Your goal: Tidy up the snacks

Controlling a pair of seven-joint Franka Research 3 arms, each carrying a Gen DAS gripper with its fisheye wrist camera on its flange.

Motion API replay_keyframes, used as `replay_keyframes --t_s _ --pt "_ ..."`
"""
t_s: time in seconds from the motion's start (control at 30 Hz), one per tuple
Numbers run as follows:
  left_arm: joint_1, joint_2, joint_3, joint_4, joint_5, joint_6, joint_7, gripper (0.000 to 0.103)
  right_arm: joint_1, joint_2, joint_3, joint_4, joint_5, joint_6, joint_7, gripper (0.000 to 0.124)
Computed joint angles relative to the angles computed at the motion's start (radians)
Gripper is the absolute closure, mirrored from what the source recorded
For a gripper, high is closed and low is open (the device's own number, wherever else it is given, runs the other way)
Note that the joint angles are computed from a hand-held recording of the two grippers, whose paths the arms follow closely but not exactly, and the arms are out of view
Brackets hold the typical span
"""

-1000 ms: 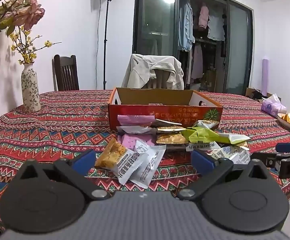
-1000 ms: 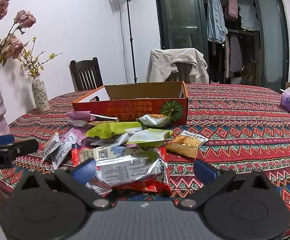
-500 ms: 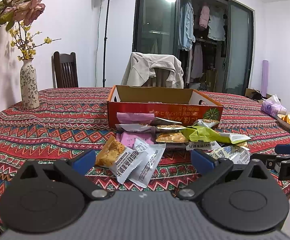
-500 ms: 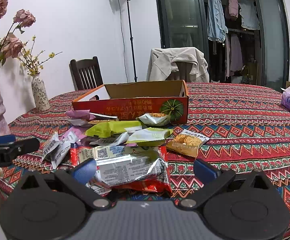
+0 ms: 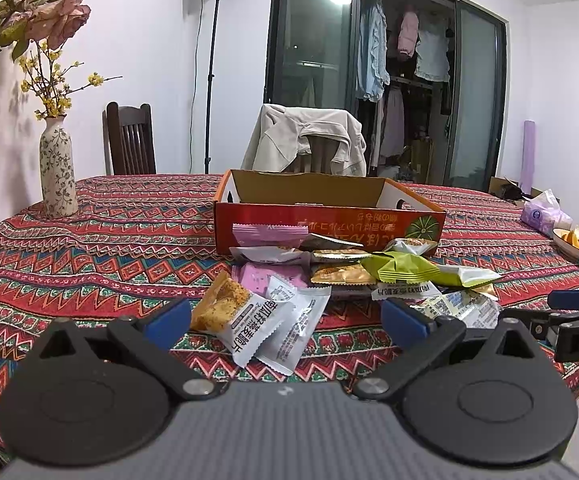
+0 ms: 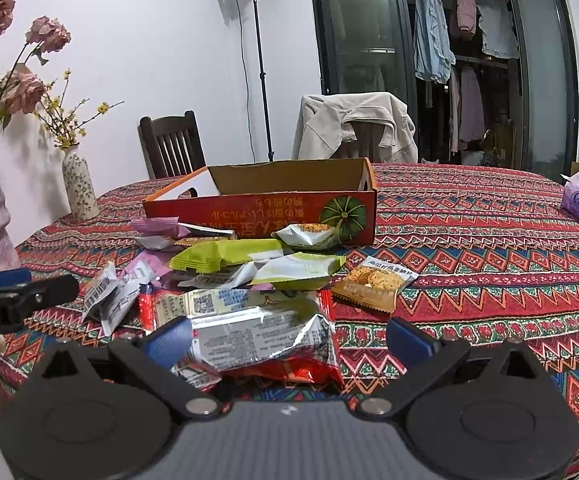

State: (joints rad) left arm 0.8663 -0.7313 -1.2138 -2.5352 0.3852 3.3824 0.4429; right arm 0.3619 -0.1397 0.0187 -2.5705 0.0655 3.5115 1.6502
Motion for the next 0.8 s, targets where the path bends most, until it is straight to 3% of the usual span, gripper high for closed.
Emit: replay_keyframes --t_s 0.8 --pt "0.009 0.002 -0.009 0.000 -0.007 0.007 0.003 0.000 0.000 0.001 -0.003 0.002 -0.007 -0.003 0.006 0.021"
